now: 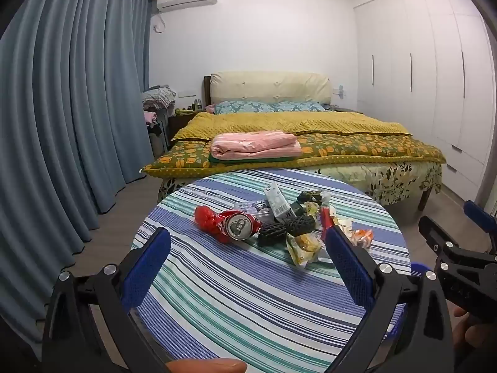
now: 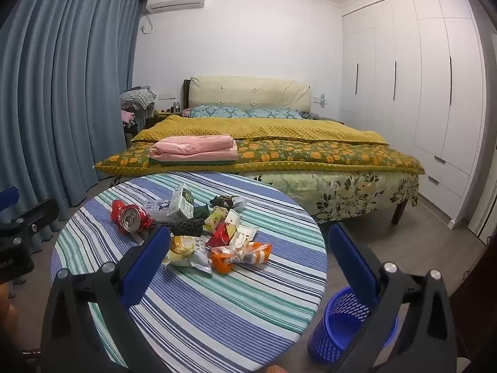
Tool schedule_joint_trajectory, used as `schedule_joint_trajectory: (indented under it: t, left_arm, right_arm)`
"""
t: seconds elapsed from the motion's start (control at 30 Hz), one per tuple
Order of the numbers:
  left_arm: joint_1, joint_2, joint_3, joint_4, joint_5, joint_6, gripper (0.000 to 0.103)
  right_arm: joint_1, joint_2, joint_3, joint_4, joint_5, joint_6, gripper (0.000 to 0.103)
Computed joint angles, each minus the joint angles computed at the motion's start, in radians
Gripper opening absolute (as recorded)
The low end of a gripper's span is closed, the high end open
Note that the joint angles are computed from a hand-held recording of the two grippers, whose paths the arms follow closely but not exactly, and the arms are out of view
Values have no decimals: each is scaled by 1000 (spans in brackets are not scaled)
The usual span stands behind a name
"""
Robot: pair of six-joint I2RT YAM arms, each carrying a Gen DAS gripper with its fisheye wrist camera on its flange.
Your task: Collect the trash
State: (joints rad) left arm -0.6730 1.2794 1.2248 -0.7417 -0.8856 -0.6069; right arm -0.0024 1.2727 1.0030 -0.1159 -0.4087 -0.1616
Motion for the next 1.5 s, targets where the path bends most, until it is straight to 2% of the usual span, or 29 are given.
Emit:
schedule_joint_trajectory:
  t: [0.47, 0.6, 1.5]
  left_arm:
    - [-7, 19, -10, 33, 9, -7, 99]
    - [-11, 10, 7, -5, 12, -15, 99]
    - [-21, 13, 9, -13, 13, -29, 99]
  right_arm:
    - [-23, 13, 21, -11, -15, -6, 98]
    - [-19, 8, 14, -11, -12, -2, 98]
    - [-15, 2, -5, 5, -4, 4, 98]
